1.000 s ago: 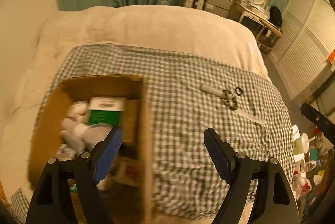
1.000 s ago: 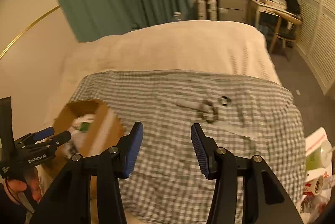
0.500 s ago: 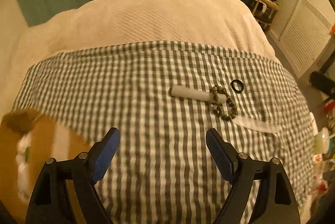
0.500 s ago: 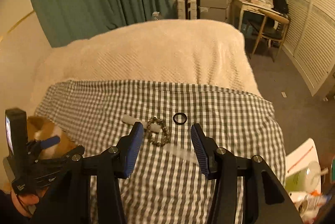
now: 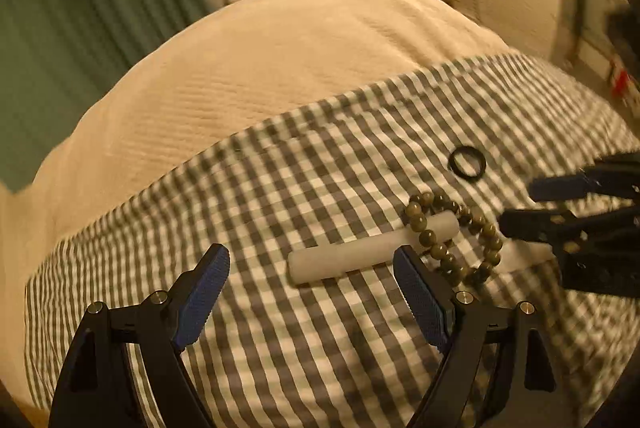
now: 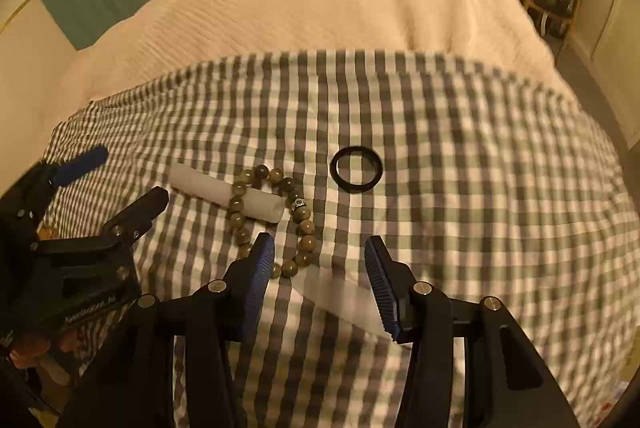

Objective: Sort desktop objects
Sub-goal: 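Grasp the bead bracelet with the right tool while the left tool grasps the white roller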

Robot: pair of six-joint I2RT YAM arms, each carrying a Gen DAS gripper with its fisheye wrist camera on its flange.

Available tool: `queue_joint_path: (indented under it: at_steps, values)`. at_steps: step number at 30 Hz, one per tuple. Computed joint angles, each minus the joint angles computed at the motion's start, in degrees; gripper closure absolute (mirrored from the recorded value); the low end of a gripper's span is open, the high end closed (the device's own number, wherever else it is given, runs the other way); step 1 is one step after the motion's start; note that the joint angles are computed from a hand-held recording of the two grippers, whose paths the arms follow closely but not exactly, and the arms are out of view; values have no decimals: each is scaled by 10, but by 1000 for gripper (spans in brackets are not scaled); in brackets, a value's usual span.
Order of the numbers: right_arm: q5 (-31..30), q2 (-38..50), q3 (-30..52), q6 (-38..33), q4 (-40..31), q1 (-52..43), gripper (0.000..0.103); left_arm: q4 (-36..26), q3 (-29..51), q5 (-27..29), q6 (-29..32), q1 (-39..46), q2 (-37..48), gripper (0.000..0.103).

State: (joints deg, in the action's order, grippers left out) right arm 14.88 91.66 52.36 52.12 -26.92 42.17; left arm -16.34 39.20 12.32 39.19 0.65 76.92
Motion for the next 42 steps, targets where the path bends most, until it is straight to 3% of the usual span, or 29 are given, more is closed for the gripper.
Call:
queue_joint_path:
  at_steps: [8,9,10,11,14,17,19,23,24,28,36,40,42]
  values:
    - [-52,84,-12,-5,82,-41,65,-2,15,23,50,1,78,16]
    - [-51,85,-17,-4,87,-41,71,6,9,19,61,-5,80,16]
    - [-49,89,-15,-8,83,-39,87,20,1,10,67,-14,82,16]
    - [-38,90,-10,-16,72,-34,92,35,-6,-2,70,-24,84,16]
    - [48,66,-18,-6,42,0,92,80,-26,-32,67,-54,91,16]
    - [89,24,-39,-14,24,21,92,91,-26,-48,48,-74,102,19]
    - [109,-9,-58,-15,10,34,92,63,-8,-41,40,-78,112,46]
    - [98,-58,-78,-3,-21,27,92,66,-18,-77,45,-96,90,82]
    - [95,-74,-88,3,-25,25,92,42,-13,-68,49,-93,84,97]
    - [89,-101,-93,20,-46,24,92,-35,1,-52,32,-80,58,97]
    - [135,-156,-6,70,-199,106,92,-243,53,11,-2,9,-32,97]
    - [164,-167,68,117,-308,172,92,-393,122,78,67,108,-75,97]
    - [177,-162,105,141,-354,202,92,-449,140,98,74,122,-113,97]
